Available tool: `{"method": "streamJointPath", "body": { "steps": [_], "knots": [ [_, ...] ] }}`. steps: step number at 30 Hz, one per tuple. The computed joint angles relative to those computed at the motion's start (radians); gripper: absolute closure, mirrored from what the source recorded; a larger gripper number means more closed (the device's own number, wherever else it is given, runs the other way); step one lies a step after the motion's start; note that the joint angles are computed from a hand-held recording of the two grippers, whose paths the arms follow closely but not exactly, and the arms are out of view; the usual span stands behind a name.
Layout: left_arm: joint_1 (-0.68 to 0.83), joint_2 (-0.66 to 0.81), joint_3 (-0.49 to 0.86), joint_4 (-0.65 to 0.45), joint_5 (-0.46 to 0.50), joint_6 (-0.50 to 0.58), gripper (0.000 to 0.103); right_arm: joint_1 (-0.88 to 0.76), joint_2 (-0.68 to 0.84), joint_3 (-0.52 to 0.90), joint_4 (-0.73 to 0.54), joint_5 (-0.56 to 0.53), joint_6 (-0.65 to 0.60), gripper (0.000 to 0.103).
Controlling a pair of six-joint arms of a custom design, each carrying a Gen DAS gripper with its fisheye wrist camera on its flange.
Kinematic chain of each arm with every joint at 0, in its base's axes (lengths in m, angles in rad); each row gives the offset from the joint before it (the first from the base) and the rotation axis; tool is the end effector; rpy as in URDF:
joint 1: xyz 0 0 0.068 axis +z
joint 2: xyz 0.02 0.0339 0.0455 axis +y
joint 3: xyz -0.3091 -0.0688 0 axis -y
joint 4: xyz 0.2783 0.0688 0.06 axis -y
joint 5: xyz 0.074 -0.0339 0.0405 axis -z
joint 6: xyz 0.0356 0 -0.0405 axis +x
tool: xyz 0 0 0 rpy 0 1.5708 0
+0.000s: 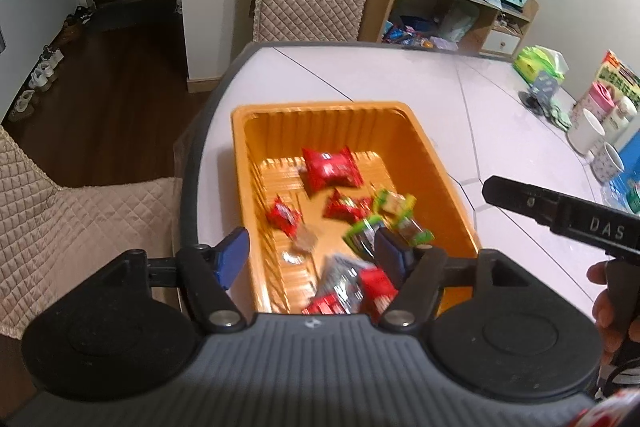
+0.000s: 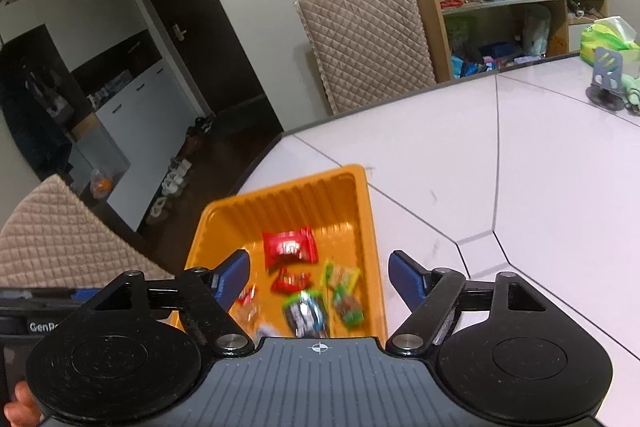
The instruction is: Organize snacks
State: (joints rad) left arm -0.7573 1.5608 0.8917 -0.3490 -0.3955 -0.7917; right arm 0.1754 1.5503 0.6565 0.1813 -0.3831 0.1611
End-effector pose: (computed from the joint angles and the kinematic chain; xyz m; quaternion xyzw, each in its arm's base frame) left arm 0.2482 -0.2157 0.2061 -0.0698 0.9422 -0.0520 0.3234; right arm 0.3086 0.0682 0.1732 -0.0856 0.8921 0.2391 0.3737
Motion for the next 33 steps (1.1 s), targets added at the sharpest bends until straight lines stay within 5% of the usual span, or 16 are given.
{"method": "streamJointPath", "body": {
  "steps": [14,22,33],
  "knots": [
    [-0.37,0.056,0.133,-0.286,-0.154,-0.412,0.031,-0.262,-0.4,-0.163,-0.428,-0.182,-0.291,0.02],
    [-0.539,0.193,0.282,-0.403,-0.175,-0.608,0.031,-0.549,-0.52,-0.167,-0.765,-0.256,-0.653,0.02],
    [-0.688,0.367,0.515,-0.568,-0.2,-0.758,0.026,-1.022,-0.451,-0.119,-1.137,-0.329,-1.248,0.02]
  ]
}}
